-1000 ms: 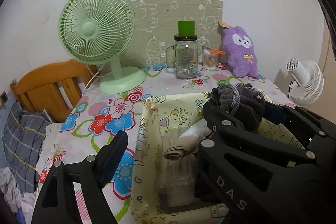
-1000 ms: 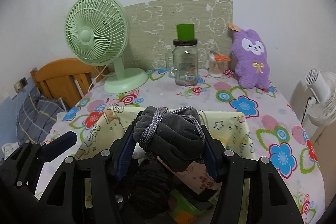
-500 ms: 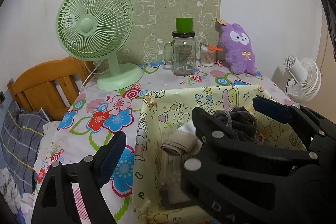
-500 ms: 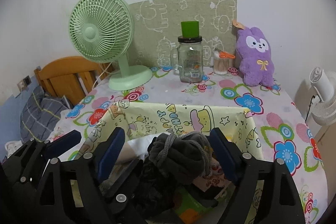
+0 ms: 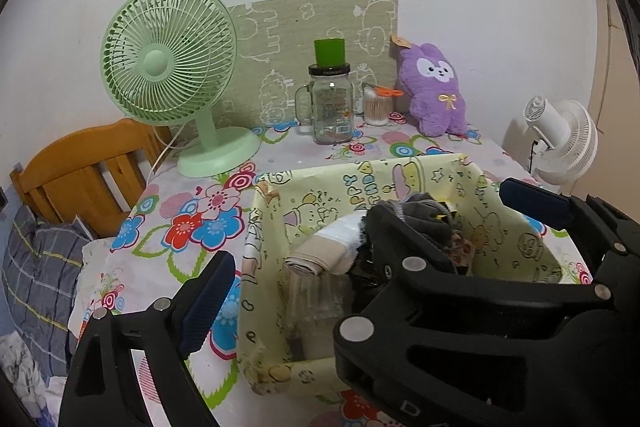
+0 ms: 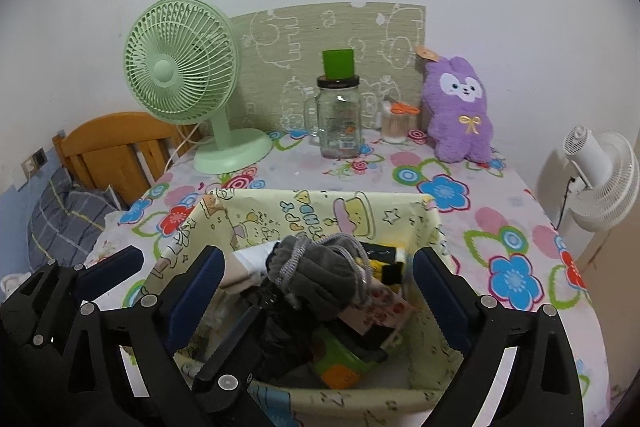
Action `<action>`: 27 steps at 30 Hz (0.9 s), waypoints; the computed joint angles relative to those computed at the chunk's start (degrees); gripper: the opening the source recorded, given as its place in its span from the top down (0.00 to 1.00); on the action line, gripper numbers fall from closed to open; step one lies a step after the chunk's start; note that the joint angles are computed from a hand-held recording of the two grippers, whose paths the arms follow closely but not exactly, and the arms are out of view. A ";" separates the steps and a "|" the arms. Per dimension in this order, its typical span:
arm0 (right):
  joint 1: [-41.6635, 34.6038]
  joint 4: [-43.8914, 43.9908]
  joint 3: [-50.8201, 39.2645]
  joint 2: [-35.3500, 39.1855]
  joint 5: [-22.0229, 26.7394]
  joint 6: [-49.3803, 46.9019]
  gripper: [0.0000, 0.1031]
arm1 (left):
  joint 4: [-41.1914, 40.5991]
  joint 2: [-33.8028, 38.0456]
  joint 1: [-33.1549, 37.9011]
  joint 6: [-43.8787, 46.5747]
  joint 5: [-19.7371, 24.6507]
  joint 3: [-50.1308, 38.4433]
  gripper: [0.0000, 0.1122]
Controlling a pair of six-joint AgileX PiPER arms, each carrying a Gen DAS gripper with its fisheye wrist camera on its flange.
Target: Organize soft objects
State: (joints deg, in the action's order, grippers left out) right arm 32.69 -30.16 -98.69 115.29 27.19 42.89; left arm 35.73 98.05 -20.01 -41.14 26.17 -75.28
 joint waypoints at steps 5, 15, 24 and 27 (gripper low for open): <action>0.44 -5.21 2.80 -2.42 1.27 5.20 0.06 | -0.85 -0.62 -1.00 0.03 -0.10 0.20 0.16; 0.28 -11.05 9.00 -7.42 2.24 11.15 0.06 | 3.78 -2.27 -4.23 -5.54 1.72 1.13 0.16; 0.97 -17.34 15.81 -13.79 2.73 16.50 0.06 | 9.92 -6.04 -6.91 -11.35 3.21 4.09 0.14; 1.81 -20.77 17.82 -15.72 3.42 20.12 0.06 | 9.42 -7.64 -7.09 -11.30 3.04 5.15 0.13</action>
State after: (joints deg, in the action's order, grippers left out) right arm 34.50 -50.93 -80.88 99.57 30.61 63.01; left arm 45.15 90.41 -27.10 -52.44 29.21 -70.14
